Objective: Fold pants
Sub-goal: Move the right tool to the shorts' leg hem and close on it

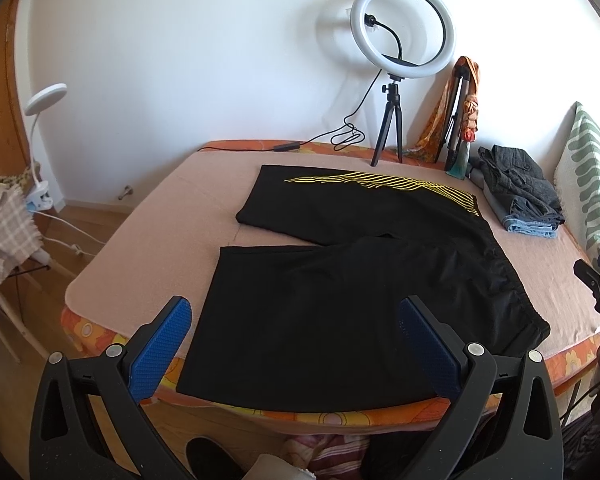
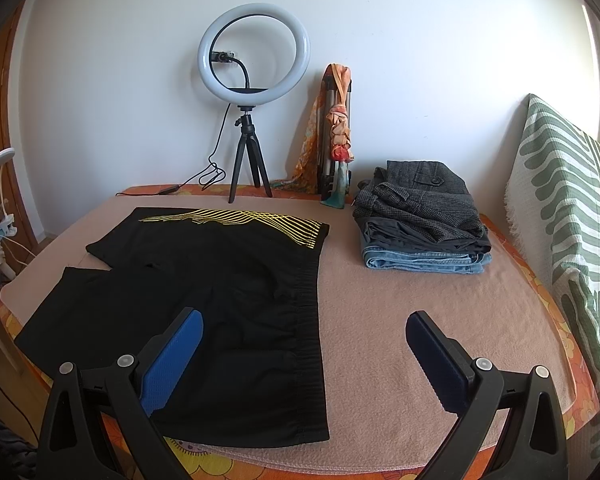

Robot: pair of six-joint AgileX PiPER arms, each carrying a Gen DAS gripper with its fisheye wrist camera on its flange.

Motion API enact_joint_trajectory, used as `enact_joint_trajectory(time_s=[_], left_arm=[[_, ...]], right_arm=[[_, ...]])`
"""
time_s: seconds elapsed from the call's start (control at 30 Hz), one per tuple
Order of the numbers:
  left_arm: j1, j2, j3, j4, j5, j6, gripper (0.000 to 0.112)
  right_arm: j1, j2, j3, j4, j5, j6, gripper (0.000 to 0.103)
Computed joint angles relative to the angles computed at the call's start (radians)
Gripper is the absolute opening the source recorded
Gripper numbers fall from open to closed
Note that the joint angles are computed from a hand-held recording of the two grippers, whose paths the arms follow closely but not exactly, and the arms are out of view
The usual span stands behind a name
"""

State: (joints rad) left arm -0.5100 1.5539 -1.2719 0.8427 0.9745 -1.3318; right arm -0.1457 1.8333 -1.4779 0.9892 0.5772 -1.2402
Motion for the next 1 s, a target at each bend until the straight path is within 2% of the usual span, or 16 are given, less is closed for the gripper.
enact_joint_trajectory(time_s=[0.2,0.3,0.43,0.53,0.6,0.7,0.77,0.87,1.0], left_arm=[[0.086,0.004,-0.003,-0.135,-0.069,0.133,0.103],[0.142,-0.006,0.02,-0.21,-0.108,0.247,0.102],[0.235,-0.077,0.119,-0.306,-0.245,0.41,0.102],[0.27,-0.089,0.132,-0.328,-0.217,0.471,0.101],[0.293,-0.093,0.133,-0.36,-0.196,0.536,0.093],[0.319,-0.113,0.161,-0.408,-0.204,0.627,0.085],[0.325,-0.117,0.173,-0.433,-0.207,0.687,0.079],[0.333,-0.113,0.186,-0.513,-0.227,0.819,0.061],[0.371,-0.096,0.197,-0.715,-0.256,1.031,0.049]], right_arm=[[-0.014,0.023,-0.031,0.001,0.045,-0.002,0.103],[-0.032,0.053,-0.071,0.006,0.122,-0.017,0.102],[-0.061,0.096,-0.116,0.052,0.258,-0.119,0.101],[-0.06,0.105,-0.124,0.034,0.297,-0.176,0.101],[-0.057,0.114,-0.135,0.002,0.323,-0.205,0.101],[-0.052,0.142,-0.178,-0.069,0.376,-0.235,0.1],[-0.049,0.16,-0.203,-0.113,0.418,-0.268,0.095],[-0.042,0.183,-0.233,-0.194,0.486,-0.331,0.087],[-0.013,0.181,-0.188,-0.297,0.456,-0.416,0.075]])
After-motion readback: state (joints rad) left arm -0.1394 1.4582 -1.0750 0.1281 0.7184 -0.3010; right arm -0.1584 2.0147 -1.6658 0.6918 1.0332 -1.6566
